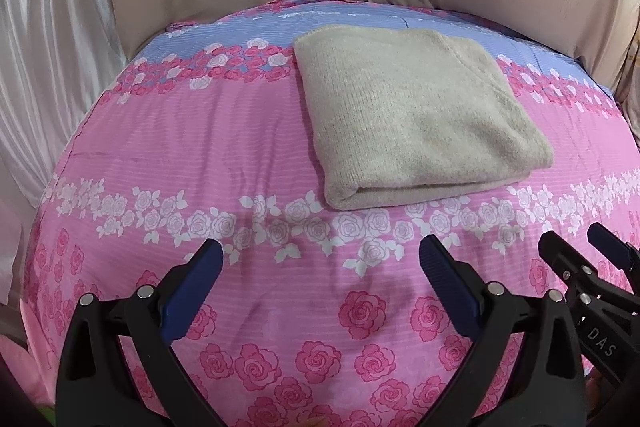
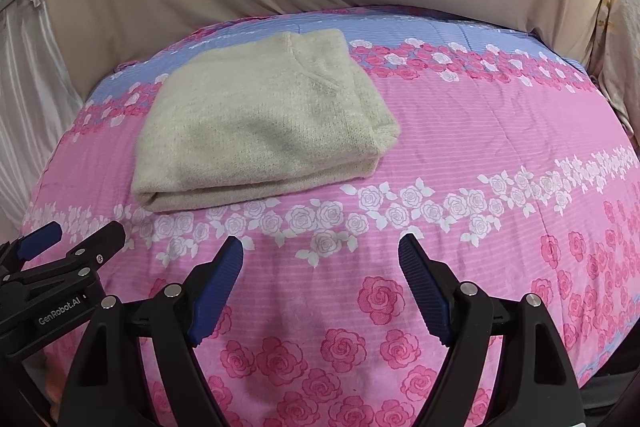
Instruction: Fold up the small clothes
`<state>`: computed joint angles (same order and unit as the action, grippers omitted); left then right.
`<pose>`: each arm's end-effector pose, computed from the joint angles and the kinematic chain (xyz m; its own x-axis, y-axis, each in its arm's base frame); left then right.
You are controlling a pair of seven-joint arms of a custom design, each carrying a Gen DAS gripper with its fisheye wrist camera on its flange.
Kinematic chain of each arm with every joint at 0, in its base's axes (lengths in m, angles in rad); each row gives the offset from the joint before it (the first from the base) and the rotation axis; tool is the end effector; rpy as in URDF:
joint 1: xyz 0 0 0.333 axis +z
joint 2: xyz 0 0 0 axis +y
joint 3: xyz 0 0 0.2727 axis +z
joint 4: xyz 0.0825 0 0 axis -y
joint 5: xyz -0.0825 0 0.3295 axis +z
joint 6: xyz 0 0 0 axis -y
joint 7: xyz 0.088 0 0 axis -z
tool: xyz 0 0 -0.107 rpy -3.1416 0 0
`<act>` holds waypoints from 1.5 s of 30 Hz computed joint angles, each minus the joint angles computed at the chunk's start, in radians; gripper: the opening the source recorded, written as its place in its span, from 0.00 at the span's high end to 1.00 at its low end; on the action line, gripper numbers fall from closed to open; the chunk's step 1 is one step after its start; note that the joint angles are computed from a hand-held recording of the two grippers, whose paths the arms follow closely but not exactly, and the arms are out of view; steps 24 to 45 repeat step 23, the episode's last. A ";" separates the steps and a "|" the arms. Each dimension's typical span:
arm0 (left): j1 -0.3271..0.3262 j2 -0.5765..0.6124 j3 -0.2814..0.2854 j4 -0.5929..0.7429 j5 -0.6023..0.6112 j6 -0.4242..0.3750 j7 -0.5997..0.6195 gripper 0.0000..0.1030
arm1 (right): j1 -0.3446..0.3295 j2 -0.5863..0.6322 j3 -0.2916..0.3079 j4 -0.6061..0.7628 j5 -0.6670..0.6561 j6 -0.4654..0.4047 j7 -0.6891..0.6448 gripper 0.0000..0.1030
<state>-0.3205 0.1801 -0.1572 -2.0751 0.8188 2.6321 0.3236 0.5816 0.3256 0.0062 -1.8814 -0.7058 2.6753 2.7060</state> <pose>0.4846 -0.2684 0.3707 0.1297 -0.9915 -0.0099 -0.8126 -0.1006 -0.5741 0.4901 0.3500 0.3740 0.0268 -0.9990 -0.0351 -0.8073 -0.0009 -0.5902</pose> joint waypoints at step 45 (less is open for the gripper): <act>0.000 0.004 -0.003 0.005 0.027 -0.007 -0.031 0.05 | 0.014 0.024 -0.005 0.026 -0.002 -0.010 0.009 0.25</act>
